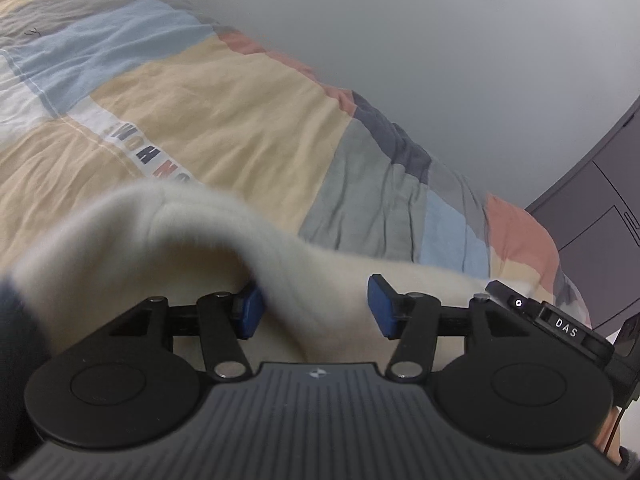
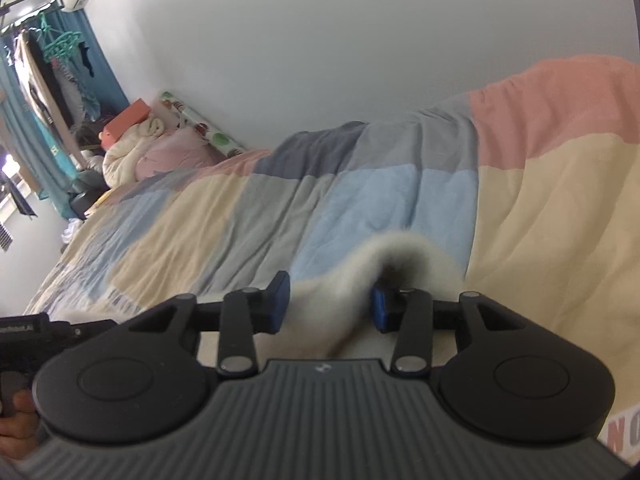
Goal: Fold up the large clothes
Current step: 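Lower the sweater flat onto the quilt and open both grippers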
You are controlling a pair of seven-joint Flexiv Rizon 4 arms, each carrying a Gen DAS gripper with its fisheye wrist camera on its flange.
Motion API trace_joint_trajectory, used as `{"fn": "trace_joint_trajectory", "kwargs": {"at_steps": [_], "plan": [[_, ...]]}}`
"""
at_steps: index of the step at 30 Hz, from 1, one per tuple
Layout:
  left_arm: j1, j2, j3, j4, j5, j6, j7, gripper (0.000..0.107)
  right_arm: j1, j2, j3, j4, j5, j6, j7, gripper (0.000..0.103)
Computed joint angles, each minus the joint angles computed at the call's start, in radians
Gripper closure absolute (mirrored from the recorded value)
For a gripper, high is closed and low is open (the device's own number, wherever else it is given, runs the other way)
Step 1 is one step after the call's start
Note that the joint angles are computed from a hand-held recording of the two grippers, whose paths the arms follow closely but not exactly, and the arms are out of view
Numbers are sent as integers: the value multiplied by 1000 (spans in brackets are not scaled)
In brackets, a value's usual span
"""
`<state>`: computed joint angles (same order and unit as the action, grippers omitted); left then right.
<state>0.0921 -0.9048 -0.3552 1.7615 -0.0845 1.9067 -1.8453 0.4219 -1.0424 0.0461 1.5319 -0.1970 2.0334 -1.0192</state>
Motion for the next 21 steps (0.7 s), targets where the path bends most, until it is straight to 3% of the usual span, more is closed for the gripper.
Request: {"fn": "trace_joint_trajectory", "kwargs": {"at_steps": [3, 9, 16, 21], "plan": [[0, 40, 0, 77, 15, 51, -25, 46, 55, 39, -43, 70, 69, 44, -20, 52], [-72, 165, 75, 285, 45, 198, -98, 46, 160, 151, -79, 276, 210, 181, -129, 52], [-270, 347, 202, 596, -8, 404, -192, 46, 308, 337, -48, 568, 453, 340, -290, 52], [-460, 451, 255, 776, -147, 521, -197, 46, 427, 473, -2, 740, 631, 397, -423, 52]]}}
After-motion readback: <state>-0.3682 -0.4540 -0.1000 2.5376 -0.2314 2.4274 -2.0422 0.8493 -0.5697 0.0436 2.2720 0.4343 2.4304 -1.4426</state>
